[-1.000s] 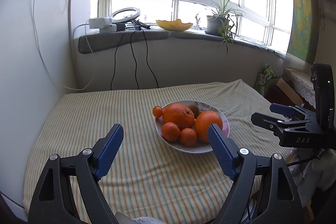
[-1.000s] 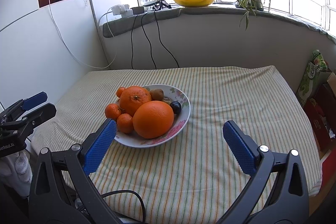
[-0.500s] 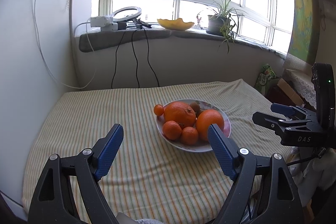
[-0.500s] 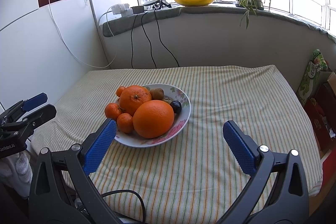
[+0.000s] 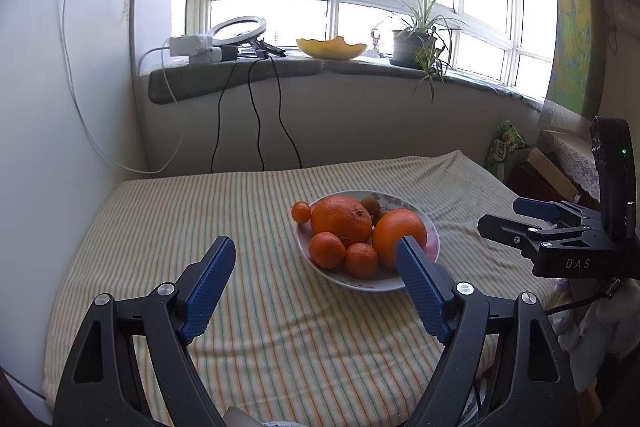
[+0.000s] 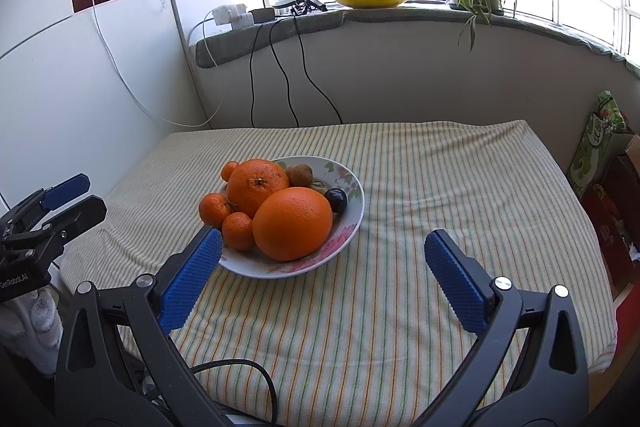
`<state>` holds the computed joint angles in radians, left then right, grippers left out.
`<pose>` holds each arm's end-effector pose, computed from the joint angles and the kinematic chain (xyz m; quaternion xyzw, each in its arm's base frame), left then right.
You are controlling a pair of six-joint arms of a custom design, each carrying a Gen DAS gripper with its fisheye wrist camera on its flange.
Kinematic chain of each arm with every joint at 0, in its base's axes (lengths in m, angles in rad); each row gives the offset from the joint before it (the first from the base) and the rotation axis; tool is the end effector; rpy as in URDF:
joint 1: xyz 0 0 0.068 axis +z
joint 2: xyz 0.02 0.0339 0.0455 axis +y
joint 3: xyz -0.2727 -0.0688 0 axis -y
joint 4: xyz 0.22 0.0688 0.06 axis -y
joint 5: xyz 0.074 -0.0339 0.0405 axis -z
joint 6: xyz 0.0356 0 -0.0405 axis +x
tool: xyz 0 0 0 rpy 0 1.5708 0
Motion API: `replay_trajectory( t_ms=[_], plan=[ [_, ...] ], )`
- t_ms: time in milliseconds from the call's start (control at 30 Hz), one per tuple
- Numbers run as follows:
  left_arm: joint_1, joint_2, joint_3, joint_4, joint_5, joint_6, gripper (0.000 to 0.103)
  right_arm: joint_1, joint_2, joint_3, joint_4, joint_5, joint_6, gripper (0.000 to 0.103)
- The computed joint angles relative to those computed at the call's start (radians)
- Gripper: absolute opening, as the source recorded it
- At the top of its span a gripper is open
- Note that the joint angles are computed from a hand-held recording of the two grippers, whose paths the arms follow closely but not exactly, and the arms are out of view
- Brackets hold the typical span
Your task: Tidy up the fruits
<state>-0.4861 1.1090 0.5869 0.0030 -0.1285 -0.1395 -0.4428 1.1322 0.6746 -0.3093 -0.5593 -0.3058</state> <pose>0.1914 -0.0960 0.2457 0.1171 0.8557 -0.1013 0.4937 0.1916 -0.0699 0.2447 -0.0472 0.8899 0.0990 0.4429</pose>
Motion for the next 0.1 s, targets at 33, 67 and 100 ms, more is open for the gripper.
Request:
replay_trajectory(
  t_ms=[33,67,100],
  plan=[
    [-0.001,0.000,-0.001,0.002,-0.004,0.000,0.082,0.000,-0.001,-0.002,0.002,0.001,0.001,0.103],
    [0.000,0.002,-0.001,0.002,-0.001,0.000,0.082,0.000,0.000,-0.004,0.003,0.001,0.002,0.103],
    [0.004,0.005,0.001,0.001,0.003,0.001,0.082,-0.001,0.000,-0.005,0.006,-0.001,0.002,0.103]
  ],
)
